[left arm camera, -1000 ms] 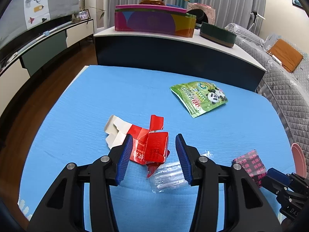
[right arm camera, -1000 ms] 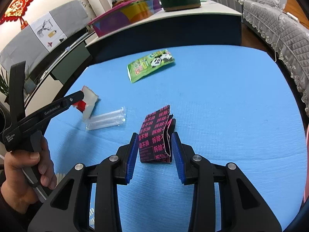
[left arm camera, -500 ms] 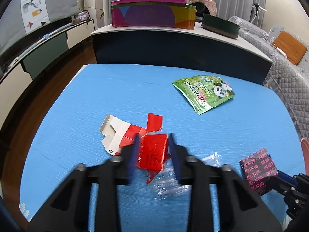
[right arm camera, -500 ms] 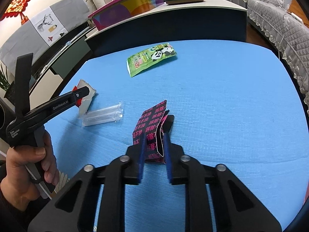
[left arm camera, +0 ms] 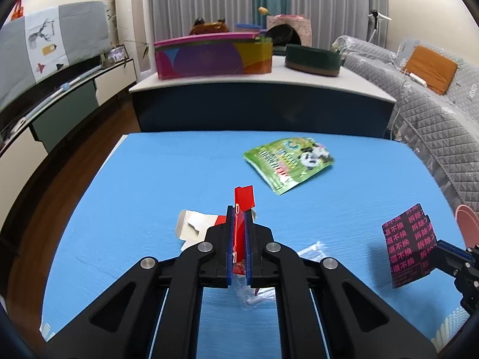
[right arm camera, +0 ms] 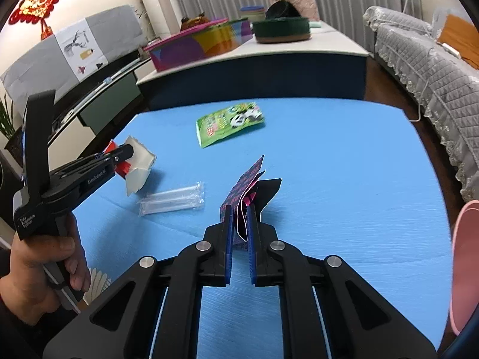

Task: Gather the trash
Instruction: 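Grasp the pink-black packet with the right gripper while the left gripper grasps the red carton, then carry the red carton and pink-black packet over the pink bin with both grippers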

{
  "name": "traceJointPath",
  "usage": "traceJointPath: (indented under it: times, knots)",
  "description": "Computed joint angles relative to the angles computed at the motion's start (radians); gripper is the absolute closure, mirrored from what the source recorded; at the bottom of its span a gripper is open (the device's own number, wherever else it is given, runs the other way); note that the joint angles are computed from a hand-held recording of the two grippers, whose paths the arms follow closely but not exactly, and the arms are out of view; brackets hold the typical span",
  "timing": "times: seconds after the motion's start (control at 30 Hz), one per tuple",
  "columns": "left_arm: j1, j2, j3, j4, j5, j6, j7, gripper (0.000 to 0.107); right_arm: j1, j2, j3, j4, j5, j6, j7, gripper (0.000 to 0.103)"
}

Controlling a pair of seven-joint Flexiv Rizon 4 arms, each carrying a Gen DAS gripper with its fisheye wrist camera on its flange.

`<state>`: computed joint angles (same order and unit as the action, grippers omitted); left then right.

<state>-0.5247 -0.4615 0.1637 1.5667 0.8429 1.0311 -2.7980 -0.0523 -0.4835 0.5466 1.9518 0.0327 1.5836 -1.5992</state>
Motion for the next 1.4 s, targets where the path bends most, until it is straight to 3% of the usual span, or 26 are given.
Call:
traceJointPath:
  times: [0.23,0.67,1.4]
  knots:
    - [-0.024,0.016,0.002,-0.005,0.048,0.044,-0.052,0.102,0.014,0.049,-0.050,0.053,-0.009,0.072,0.038,0.094]
    - [-0.068,-0.010,0.002,-0.058,0.095,0.120,-0.077,0.102,0.087,0.125,-0.212,0.162,-0.123,0.195,0.195,0.094]
    - [-0.148,-0.139,0.067,-0.193,-0.036,0.242,0.051,0.102,0.120,0.175,-0.403,0.252,-0.251,0.291,0.363,0.094]
